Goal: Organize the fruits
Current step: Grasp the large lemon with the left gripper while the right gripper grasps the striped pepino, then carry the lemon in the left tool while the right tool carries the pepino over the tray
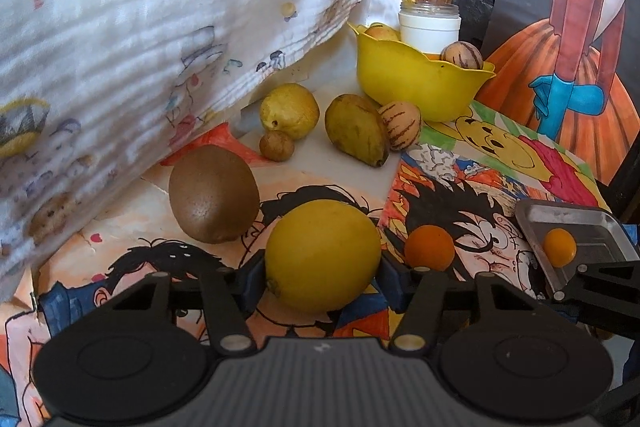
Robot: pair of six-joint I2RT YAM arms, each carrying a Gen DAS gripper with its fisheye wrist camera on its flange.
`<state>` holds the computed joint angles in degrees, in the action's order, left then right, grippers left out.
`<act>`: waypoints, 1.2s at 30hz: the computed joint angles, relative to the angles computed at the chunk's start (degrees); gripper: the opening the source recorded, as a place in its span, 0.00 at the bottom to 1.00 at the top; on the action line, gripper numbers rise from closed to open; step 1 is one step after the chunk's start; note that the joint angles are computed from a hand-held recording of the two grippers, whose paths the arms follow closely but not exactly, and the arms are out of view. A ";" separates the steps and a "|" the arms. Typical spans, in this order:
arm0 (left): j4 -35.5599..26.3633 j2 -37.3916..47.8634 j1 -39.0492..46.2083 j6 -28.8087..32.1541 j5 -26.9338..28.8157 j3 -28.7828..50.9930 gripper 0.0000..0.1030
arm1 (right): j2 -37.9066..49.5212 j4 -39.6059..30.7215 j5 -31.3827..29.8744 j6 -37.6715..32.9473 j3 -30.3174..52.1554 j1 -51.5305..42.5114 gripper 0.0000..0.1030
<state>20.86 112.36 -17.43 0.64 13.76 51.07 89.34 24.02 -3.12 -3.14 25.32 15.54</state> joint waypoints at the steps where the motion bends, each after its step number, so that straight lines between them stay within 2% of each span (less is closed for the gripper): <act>1: 0.41 -0.06 -0.12 0.03 -0.35 -0.29 0.59 | 0.05 0.15 0.06 -0.04 -0.02 0.05 0.49; 13: 1.56 -3.34 0.00 -0.72 -0.84 -3.79 0.59 | -3.44 0.76 -0.98 -0.47 -2.42 -0.54 0.47; 17: 2.27 -5.06 -0.46 -1.45 -0.71 -5.46 0.59 | -7.86 -0.17 -0.76 -0.16 -5.05 -0.85 0.47; 22: 2.65 -8.47 -1.52 -2.19 -0.73 -8.52 0.59 | -18.72 -4.17 -1.08 0.31 -10.08 -3.04 0.47; 28: 2.84 -14.70 -4.41 -3.89 -0.61 -13.10 0.59 | -40.04 -16.39 -1.96 -0.14 -16.13 -8.99 0.47; 36: 3.21 -22.87 -11.13 -6.73 -2.32 -19.51 0.59 | -72.61 -45.50 -8.70 -5.05 -18.82 -23.88 0.47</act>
